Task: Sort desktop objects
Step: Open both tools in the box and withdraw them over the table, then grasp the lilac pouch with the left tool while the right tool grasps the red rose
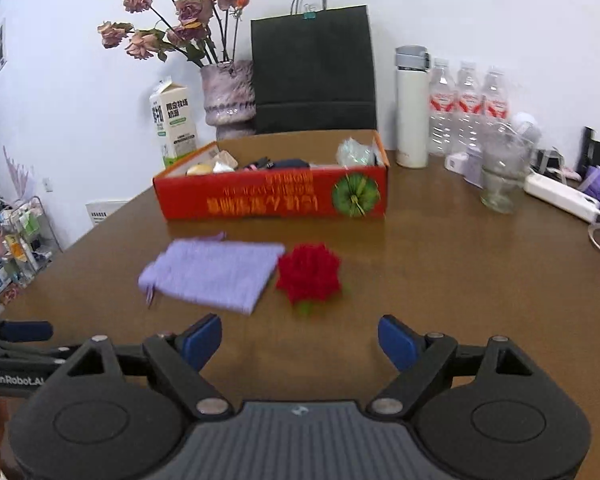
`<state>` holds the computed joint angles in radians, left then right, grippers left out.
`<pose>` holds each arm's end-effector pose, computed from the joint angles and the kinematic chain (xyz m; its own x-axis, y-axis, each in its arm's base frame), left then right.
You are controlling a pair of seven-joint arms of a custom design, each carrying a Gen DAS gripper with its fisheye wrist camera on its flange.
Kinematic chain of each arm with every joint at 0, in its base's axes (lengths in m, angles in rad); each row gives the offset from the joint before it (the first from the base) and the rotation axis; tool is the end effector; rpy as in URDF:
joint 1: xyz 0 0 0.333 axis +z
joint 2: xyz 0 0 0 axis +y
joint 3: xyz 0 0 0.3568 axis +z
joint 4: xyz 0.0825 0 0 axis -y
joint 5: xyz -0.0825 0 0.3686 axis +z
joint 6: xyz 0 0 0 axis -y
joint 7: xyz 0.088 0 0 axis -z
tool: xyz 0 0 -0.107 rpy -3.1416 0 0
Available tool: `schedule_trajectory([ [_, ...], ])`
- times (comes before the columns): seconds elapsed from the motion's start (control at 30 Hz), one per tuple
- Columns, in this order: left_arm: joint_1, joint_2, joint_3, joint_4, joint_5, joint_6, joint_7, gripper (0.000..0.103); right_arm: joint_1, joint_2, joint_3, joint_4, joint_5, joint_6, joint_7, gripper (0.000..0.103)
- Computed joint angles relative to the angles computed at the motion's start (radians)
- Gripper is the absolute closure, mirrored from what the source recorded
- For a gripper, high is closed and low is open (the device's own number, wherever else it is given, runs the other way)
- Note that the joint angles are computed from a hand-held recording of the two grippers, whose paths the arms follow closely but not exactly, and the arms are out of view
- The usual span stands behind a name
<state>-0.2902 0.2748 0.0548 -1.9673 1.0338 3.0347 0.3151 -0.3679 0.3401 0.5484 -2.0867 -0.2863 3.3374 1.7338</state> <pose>0.5975 -0.2136 0.4471 -0.0202 -0.9955 0.0927 -0.6636 -0.0560 -0.7460 0.6222 0.1068 0.4518 0.2637 -0.9584 -0.1093 -0.5697 -0.0633 -0.8194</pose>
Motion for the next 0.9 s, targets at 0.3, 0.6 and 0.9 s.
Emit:
schedule_trajectory([
  [0.3,-0.026,-0.129,0.017,-0.162,0.202,0.003,-0.156,0.0,0.07,-0.155,-0.101,-0.254,-0.059,0.16,0.123,0.015],
  [0.6,0.04,-0.124,-0.061,-0.11,0.495,-0.047,-0.423,0.0,0.174,-0.18,-0.217,-0.281,-0.115,0.187,0.159,0.013],
  [0.9,0.137,0.071,-0.135,0.164,0.473,-0.028,-0.295,0.0,0.259,-0.065,-0.31,-0.072,-0.187,0.079,0.179,0.014],
])
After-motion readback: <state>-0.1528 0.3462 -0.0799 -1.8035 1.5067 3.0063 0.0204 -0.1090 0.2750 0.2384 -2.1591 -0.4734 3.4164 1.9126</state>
